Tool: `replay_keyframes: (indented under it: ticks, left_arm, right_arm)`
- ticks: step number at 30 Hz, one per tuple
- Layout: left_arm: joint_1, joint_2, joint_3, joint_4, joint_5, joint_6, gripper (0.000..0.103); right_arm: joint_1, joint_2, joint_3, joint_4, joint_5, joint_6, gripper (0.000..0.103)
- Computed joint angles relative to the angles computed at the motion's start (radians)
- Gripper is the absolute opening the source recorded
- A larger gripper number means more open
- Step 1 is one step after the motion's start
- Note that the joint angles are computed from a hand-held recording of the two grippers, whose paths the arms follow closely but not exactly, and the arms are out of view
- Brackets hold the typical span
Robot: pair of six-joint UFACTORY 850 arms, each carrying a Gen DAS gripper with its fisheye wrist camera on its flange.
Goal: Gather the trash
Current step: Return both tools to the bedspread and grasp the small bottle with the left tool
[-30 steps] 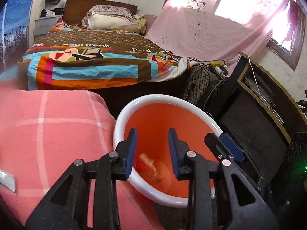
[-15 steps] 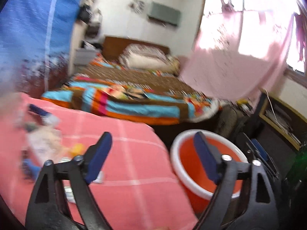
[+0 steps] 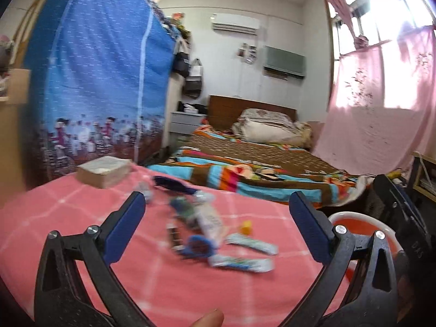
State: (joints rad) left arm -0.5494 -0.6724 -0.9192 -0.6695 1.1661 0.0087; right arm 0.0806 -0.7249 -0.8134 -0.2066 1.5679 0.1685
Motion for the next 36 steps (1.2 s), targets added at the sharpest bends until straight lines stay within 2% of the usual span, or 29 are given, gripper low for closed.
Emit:
replay_keyframes:
  ticks: [1,6,9,15,17,21,24,26,28,29,31,36]
  left_arm:
    - [0.003,0.004,0.016,-0.006,0.012,-0.009,0.103]
    - [0.032,0.018,0.077,-0.013,0.044,-0.045,0.103]
    - [0.048,0.027,0.092,0.002,0.023,-0.041,0.103]
    - [0.105,0.044,0.074,0.109,-0.096,-0.047,0.103]
    - [0.124,0.042,0.054,0.142,-0.167,-0.035,0.103]
    - [0.155,0.028,0.009,0.182,-0.312,-0.03,0.101]
    - [0.181,0.013,-0.031,0.232,-0.435,-0.066,0.09]
    - [0.205,0.0,-0.061,0.308,-0.521,-0.126,0.077]
    - [0.224,-0.023,-0.106,0.371,-0.62,-0.179,0.067]
    - [0.231,-0.03,-0.119,0.407,-0.645,-0.213,0.06]
    - [0.244,-0.046,-0.15,0.484,-0.696,-0.292,0.054]
    - [0.25,-0.058,-0.181,0.56,-0.727,-0.372,0.046]
  right_arm:
    - [0.008,-0.002,0.0,-0.007,0.002,-0.01,0.103]
    - [0.052,-0.005,-0.035,-0.048,-0.103,-0.072,0.103]
    - [0.081,0.0,-0.048,-0.022,-0.178,-0.112,0.103]
    - [0.099,-0.001,-0.11,-0.039,-0.357,-0.121,0.103]
    - [0.103,-0.006,-0.137,-0.045,-0.435,-0.119,0.102]
    - [0.096,-0.026,-0.199,-0.104,-0.583,-0.06,0.086]
    - [0.087,-0.045,-0.256,-0.189,-0.707,0.015,0.078]
    - [0.086,-0.058,-0.288,-0.249,-0.778,0.062,0.075]
    - [0.085,-0.076,-0.33,-0.329,-0.856,0.127,0.067]
    - [0.085,-0.084,-0.348,-0.372,-0.887,0.163,0.065]
    - [0.085,-0.095,-0.367,-0.423,-0.922,0.207,0.06]
    - [0.078,-0.103,-0.384,-0.534,-0.95,0.295,0.055]
